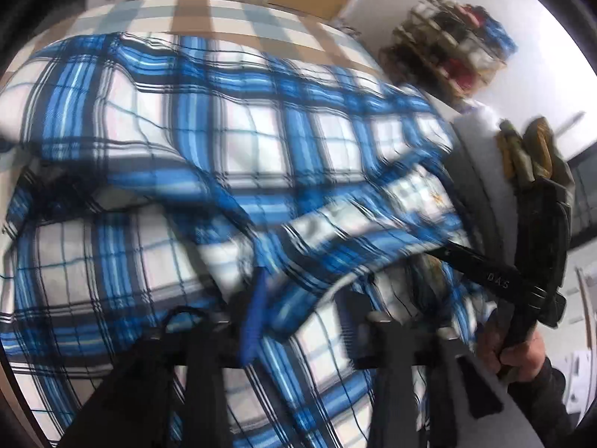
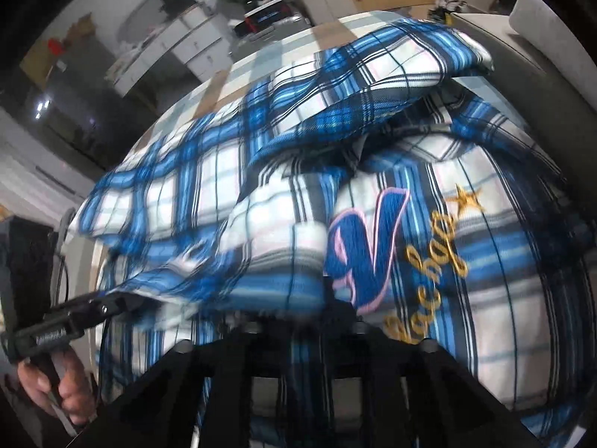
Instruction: Fold large clothes
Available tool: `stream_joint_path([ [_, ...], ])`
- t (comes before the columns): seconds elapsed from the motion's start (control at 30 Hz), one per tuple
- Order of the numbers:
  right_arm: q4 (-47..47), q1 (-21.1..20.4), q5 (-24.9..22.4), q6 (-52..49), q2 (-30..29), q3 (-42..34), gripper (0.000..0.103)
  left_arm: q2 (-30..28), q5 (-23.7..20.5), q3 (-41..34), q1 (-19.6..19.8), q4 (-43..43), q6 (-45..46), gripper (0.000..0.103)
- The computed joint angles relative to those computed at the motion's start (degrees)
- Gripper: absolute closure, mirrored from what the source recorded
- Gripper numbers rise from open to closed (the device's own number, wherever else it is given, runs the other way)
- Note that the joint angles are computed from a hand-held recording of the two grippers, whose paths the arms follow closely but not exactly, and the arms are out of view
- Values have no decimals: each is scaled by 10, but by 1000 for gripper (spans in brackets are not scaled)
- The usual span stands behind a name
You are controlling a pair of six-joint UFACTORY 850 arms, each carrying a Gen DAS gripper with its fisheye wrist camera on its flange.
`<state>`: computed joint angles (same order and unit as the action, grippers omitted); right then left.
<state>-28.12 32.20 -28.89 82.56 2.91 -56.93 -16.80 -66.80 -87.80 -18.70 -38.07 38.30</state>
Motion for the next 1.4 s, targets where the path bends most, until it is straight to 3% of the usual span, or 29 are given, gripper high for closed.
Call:
stream_joint_path([
  [0.03,7,8,-17,-17,5,-4,50,7,-1,2,4,-5,18,51],
  [0.07,0,18,-33,-22,13,-6,46,17,3,4,8,-12,41,39],
  [0.1,-19,31,-44,-9,23,-2,45,26,1,5,13,-19,62,35],
  [0.2,-68,67,-94,3,48,-13,45,41,-1,-7,35,-49,122,33],
  [0.27,-123,83,-135,21,51,-31,44,35,32,-37,44,-57,129,32],
  [0.4,-239,74,-175,38,32,-81,17,-21,94,-130,39,-36,88,28],
  [0.47,-262,44,-199,25,-2,-126,16,-85,92,-212,26,2,32,28],
  [0.53,-200,-1,-202,-48,-44,-177,16,-131,94,-260,8,55,-12,28],
  [0.6,-133,-44,-203,-125,-83,-214,18,-170,60,-288,7,77,-37,28],
  [0.7,-64,-92,-222,-201,-121,-228,18,-194,34,-271,13,115,-76,28],
  [0.77,17,-124,-231,-249,-132,-212,18,-182,60,-220,15,133,-74,30],
  [0.83,69,-140,-196,-248,-108,-166,16,-148,101,-168,21,118,-30,29],
  [0.9,70,-135,-199,-229,-93,-157,16,-138,99,-155,21,138,-19,29],
  [1.03,53,-101,-285,-244,-107,-197,24,-132,84,-180,22,154,-28,29],
  [1.1,-12,-77,-259,-224,-100,-206,24,-121,98,-182,23,109,2,28],
  [1.17,-66,-58,-258,-219,-113,-229,19,-143,84,-209,10,121,-11,28],
  [1.27,17,-69,-306,-317,-185,-290,19,-194,48,-246,-11,194,-77,28],
  [1.33,28,-71,-294,-327,-186,-286,18,-197,75,-245,-22,239,-106,28],
  [1.4,27,-71,-299,-326,-189,-292,18,-206,74,-259,-29,261,-116,26],
])
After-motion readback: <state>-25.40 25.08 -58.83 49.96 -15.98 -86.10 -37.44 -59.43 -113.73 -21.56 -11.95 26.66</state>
